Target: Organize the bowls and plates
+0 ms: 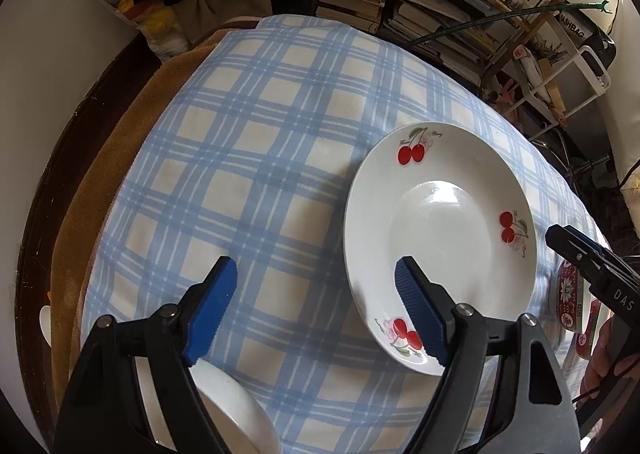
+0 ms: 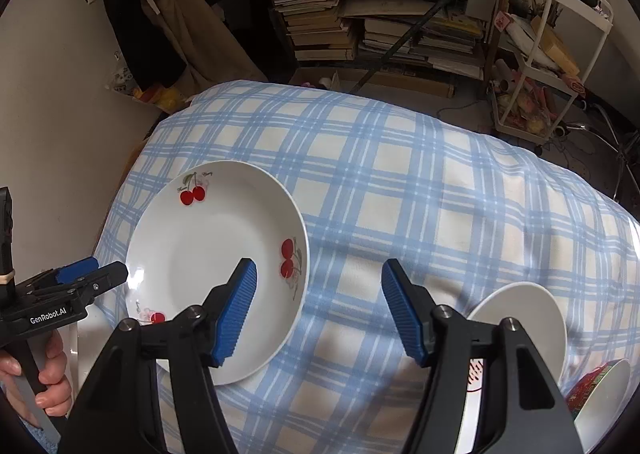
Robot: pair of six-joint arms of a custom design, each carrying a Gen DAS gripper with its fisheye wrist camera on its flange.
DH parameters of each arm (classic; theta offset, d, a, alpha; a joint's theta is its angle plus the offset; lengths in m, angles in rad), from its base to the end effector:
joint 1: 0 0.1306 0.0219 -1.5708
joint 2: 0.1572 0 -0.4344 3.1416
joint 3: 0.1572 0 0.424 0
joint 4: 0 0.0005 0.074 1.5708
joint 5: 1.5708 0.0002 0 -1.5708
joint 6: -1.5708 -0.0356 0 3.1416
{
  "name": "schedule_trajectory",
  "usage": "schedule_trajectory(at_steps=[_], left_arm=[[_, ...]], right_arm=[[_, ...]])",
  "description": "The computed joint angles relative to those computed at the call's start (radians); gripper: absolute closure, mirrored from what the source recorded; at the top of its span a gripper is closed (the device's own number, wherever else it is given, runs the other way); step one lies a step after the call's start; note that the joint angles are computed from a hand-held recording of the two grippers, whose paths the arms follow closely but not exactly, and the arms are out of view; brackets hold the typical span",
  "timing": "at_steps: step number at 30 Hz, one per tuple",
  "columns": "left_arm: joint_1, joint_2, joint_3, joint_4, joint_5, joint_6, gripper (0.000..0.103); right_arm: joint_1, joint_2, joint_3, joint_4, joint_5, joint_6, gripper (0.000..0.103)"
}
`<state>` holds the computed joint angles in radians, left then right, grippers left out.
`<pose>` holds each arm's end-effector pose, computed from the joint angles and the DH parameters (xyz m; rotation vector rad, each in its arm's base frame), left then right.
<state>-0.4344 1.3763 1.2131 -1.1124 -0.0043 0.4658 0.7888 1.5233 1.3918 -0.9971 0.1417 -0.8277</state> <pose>0.4133 -0.1921 0.3909 -0.0459 2.8681 -0.1800 0.3819 0.3767 0.4080 0.0963 2.7176 0.3086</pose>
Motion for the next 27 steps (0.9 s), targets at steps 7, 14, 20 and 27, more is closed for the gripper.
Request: schedule_trajectory(at_steps=[7, 14, 20, 27], left_arm=[[0.001, 0.019, -0.005, 0.035, 0.03, -0.022, 0.07], [-0.006, 0.048, 0.015, 0.049, 0.063, 0.014, 0.092], [0.011, 0.044, -0.009, 0.094, 0.105, 0.059, 0.092], [0.012, 0.044, -0.003, 0.08, 0.114, 0.08, 0.092]], right_arm=[[-0.023, 0.015, -0.032, 0.048, -0.082, -0.044, 0.061], [-0.044, 0.025, -0.066, 0.129, -0.177, -0.098, 0.087], [-0.039, 0.032, -0.06, 0.129, -0.176, -0.085, 0.091], [-0.024, 0.058, -0.005, 0.049, -0.143, -0.032, 0.094]])
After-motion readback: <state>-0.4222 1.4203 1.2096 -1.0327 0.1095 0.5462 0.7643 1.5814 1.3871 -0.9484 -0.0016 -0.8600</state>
